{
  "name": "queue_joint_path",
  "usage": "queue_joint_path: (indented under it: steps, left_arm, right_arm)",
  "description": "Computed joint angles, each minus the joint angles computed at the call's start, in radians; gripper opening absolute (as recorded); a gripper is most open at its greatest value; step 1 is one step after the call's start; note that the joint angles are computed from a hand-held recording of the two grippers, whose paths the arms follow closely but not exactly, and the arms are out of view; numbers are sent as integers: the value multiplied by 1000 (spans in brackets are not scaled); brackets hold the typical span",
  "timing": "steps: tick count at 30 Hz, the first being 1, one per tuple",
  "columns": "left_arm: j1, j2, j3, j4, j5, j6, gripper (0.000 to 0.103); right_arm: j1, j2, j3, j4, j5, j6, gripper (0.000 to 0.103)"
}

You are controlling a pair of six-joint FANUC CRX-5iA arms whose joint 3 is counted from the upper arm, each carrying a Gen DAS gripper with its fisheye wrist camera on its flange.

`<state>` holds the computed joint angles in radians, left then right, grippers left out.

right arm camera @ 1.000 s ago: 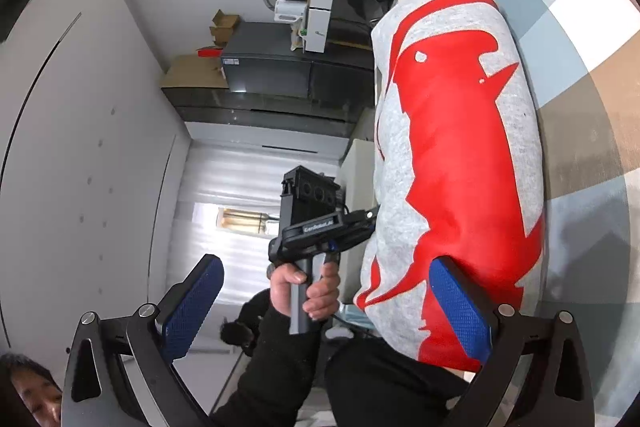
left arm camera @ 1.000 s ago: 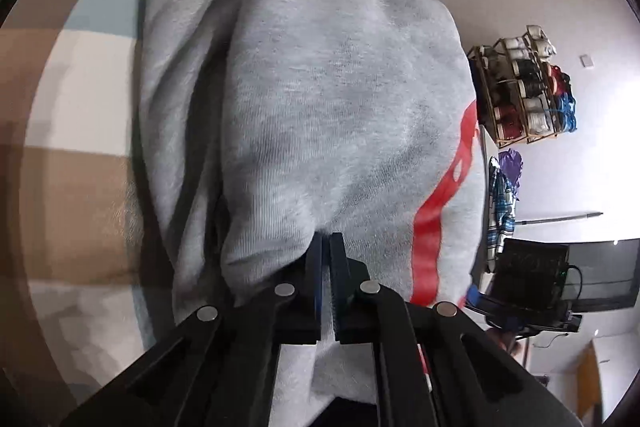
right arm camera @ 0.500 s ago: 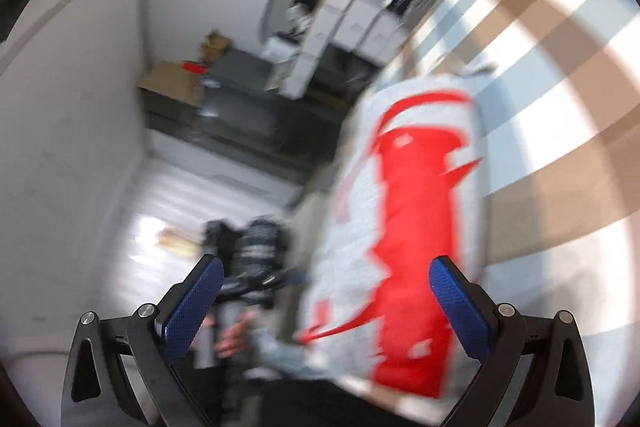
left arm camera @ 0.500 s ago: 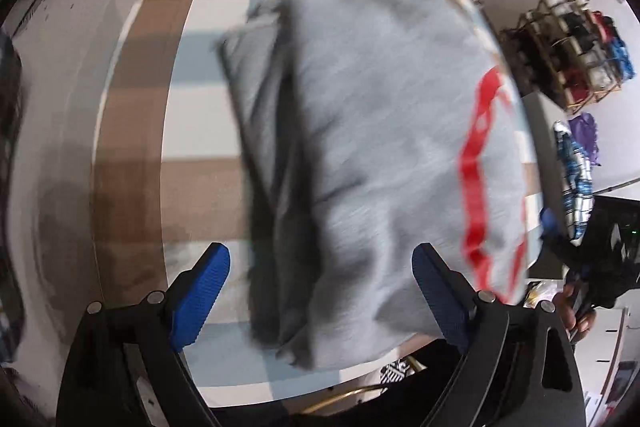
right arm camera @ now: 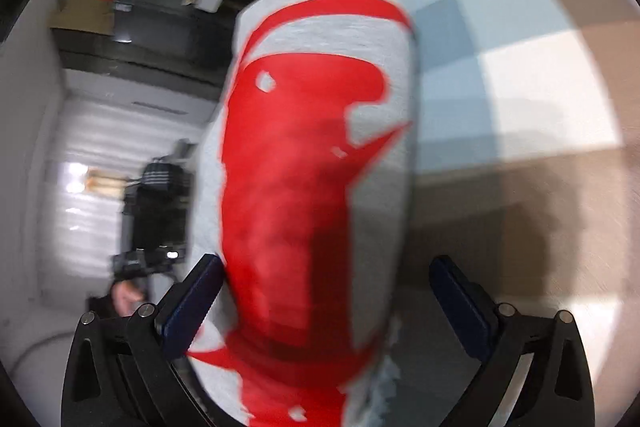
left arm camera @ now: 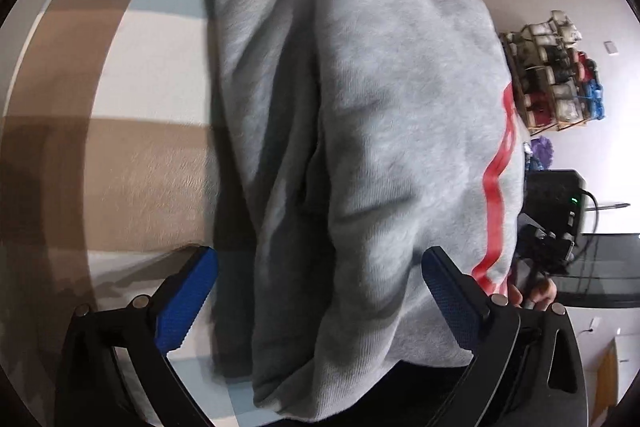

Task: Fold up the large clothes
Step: 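Lift the hoodie bundle with both grippers and carry it off the bed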

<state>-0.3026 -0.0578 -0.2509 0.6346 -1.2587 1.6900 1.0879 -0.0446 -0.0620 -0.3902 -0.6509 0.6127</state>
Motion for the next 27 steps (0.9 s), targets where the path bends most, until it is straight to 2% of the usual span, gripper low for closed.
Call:
queue_joint_path:
  steps: [4,5,6,7,8,10,11,13,17,22,27]
  left_arm:
    - [19,11,-48,114,55,-74,98]
    - [17,14,-46,116,54,-85,88]
    - [13,21,-31,97,46,-84,82]
    - [12,24,-38,112,32,-103,59]
    - [10,27,-48,138,40,-104,53]
    - [1,41,-26,123,40,-96,45]
    - [4,42,-10,106,31,-93,38]
    - [10,35,11,86,14,-106,31]
    - [-26,33,50,28,22,-97,27]
    - [-48,54,58,44,58,-103,26]
    - [-35,37,23,71,70,-117,26]
  right_arm:
    - [-63,49,72,-163,-46,167,103]
    - [-70,59,85,-188,-58,193,103]
    - [-70,71,100,-181,-68,189,103]
    - [-66,75,105,-171,-72,178,103]
    - [-57,75,105,-153,-74,166,103]
    - [-35,63,90,-113,-63,142,103]
    - [-22,55,79,-85,-53,118,99]
    - [10,33,48,-15,-21,73,92]
    - [72,-4,-9,127,31,-7,82]
    - [131,-32,-56,283,64,-104,77]
    - [128,-52,-105,301,133,-122,75]
